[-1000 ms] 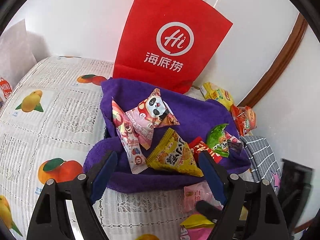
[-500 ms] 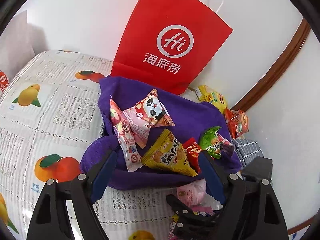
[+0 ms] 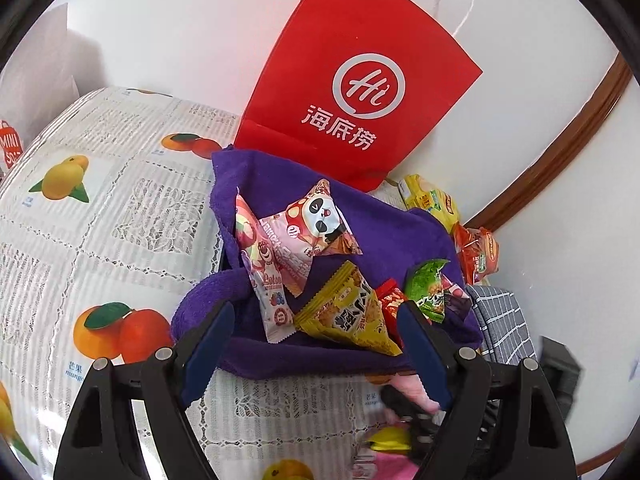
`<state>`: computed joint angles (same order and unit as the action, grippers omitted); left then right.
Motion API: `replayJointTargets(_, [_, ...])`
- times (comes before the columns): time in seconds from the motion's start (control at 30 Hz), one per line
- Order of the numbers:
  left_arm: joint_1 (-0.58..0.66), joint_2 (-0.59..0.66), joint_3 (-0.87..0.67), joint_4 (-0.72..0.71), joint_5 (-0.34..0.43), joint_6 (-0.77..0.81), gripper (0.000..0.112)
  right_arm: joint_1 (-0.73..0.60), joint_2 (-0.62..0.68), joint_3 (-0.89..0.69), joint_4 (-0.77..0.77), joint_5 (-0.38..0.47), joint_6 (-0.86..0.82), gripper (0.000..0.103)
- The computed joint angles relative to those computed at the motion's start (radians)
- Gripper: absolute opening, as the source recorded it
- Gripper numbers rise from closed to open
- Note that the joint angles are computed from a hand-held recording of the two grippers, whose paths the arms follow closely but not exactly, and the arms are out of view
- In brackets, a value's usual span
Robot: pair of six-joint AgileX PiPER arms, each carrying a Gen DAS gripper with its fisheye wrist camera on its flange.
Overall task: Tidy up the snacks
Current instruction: 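Lift the pink mochi pack with the right tool while the left tool grasps the pink biscuit pack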
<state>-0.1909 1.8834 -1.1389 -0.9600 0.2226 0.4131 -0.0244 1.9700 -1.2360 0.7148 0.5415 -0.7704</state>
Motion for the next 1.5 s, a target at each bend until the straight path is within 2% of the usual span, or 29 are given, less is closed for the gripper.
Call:
replayJointTargets(0.17, [-0.013,0.022,-0.026,0.055,0.026,-0.047,0.081,-0.11,-0.111,0.118,0.174,-0.014,-0.126,0.044])
replayJointTargets(0.33, [-0.05,0.039,-0.055,0.202,0.057,-0.171,0.081,-0.238,-0.163,0.203,0.271,0.015,-0.227,0.044])
replayJointTargets(0.43, [-0.081,0.026,-0.029,0.203,0.058,-0.148,0.081,-0.285,-0.17,0.221,0.302,0.023,-0.255,0.044])
replayJointTargets(0.53, [-0.108,0.007,0.025,0.256,0.058,-0.21,0.081,-0.337,-0.188,0.241,0.374,0.036,-0.313,0.044])
replayJointTargets(0.6, [-0.121,-0.019,0.086,0.225,0.042,-0.179,0.081,-0.357,-0.199,0.242,0.392,0.04,-0.323,0.044])
replayJointTargets(0.8, [-0.156,-0.126,0.254,0.322,0.013,-0.271,0.081,-0.394,-0.232,0.222,0.392,0.073,-0.292,0.044])
replayJointTargets(0.9, [-0.161,-0.177,0.309,0.277,0.027,-0.234,0.081,-0.372,-0.257,0.211,0.344,0.066,-0.244,0.044])
replayJointTargets(1.0, [-0.188,-0.216,0.349,0.326,0.028,-0.291,0.081,-0.375,-0.301,0.229,0.337,0.094,-0.247,0.044])
replayJointTargets(1.1, [-0.224,-0.249,0.382,0.391,0.028,-0.371,0.081,-0.387,-0.348,0.267,0.351,0.076,-0.272,0.044])
replayJointTargets(1.27, [-0.248,-0.245,0.401,0.256,0.055,-0.254,0.081,-0.446,-0.375,0.301,0.333,0.128,-0.303,0.044])
replayJointTargets(1.4, [-0.264,-0.222,0.415,0.011,0.068,-0.035,0.081,-0.469,-0.408,0.36,0.32,0.099,-0.372,0.044])
replayJointTargets(1.5, [-0.298,-0.202,0.402,0.013,0.033,-0.052,0.081,-0.487,-0.409,0.389,0.321,0.094,-0.417,0.044])
